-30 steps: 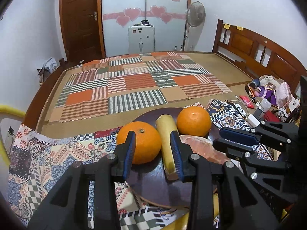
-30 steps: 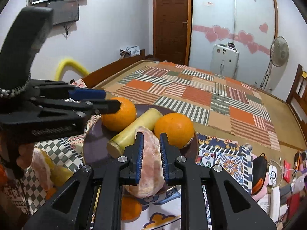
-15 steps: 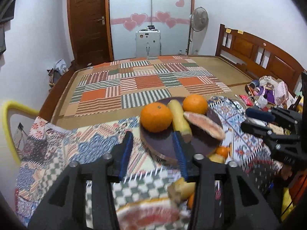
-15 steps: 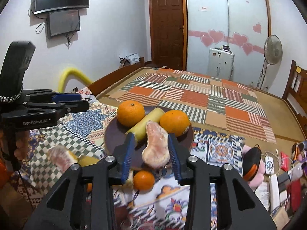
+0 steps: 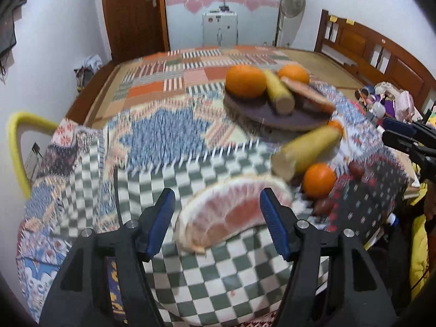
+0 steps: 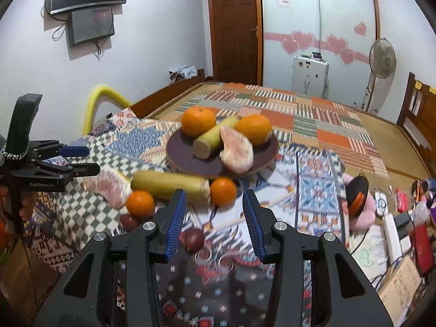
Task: Organize fruits
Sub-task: 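Grasp the pomelo segment with the left tool while the right tool grasps a dark fruit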
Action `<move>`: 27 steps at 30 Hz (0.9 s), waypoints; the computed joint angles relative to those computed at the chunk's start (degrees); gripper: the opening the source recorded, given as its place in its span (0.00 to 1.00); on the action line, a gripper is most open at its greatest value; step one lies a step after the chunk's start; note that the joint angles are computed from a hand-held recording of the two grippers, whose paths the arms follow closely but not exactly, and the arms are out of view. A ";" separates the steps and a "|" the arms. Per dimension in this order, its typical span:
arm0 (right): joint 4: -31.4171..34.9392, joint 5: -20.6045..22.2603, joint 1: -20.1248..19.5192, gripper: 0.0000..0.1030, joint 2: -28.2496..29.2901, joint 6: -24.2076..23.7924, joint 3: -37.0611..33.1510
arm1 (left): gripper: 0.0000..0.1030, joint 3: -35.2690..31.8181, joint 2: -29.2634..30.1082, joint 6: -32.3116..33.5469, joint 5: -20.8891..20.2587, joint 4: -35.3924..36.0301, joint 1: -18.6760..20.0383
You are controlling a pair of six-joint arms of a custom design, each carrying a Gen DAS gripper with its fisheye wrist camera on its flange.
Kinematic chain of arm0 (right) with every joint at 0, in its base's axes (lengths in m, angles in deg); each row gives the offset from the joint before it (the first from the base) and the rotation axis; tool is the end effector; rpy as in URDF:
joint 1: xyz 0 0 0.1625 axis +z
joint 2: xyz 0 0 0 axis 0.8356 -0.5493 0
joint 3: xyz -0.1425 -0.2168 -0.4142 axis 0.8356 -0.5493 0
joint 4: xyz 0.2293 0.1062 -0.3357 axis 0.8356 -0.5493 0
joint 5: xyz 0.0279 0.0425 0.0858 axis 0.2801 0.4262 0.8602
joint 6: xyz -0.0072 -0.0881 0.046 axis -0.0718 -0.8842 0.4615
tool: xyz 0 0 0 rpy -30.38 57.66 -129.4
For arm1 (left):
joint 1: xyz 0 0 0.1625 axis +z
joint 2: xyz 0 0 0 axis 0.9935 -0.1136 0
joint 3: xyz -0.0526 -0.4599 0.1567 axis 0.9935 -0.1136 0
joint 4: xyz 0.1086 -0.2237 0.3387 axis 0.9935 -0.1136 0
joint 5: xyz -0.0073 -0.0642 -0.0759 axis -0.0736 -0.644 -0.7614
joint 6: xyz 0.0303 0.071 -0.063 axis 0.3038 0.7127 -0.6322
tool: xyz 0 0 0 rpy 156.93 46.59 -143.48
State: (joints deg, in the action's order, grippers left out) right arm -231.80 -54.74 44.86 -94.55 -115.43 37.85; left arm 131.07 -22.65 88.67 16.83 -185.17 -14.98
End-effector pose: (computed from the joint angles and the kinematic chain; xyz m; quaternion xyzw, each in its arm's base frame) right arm 0.2196 -0.6551 0.1090 0.2053 -0.8616 0.3624 0.2903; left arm -0.1051 -0.7648 0.1476 0.3518 0.8735 -0.2088 0.2637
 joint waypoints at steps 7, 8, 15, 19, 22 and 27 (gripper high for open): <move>1.99 -0.06 -1.17 0.38 0.92 2.30 1.63 | 0.67 1.62 0.77 3.80 0.87 -3.05 1.06; 2.11 -0.12 -1.33 0.38 1.14 2.35 1.67 | 0.68 1.70 0.76 3.84 0.48 -3.37 1.22; 4.12 0.94 -1.92 0.38 2.05 3.08 0.33 | 0.61 3.39 -0.23 2.73 -0.96 -4.22 1.67; 3.67 0.95 -1.85 0.36 3.03 2.38 -0.47 | 0.54 5.66 -1.61 3.25 -0.65 -4.12 1.25; 2.92 0.64 -1.63 0.28 3.62 1.76 -0.83 | 0.51 7.28 -3.13 2.47 -1.53 -2.19 0.97; 0.99 0.40 -1.54 0.17 4.08 1.50 -0.69 | 0.51 9.64 -5.07 0.50 -3.80 1.09 0.26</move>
State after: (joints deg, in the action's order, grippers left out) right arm -230.80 -54.34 43.32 -90.47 -113.93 37.16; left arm 140.71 -27.72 89.18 13.03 -184.08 -14.72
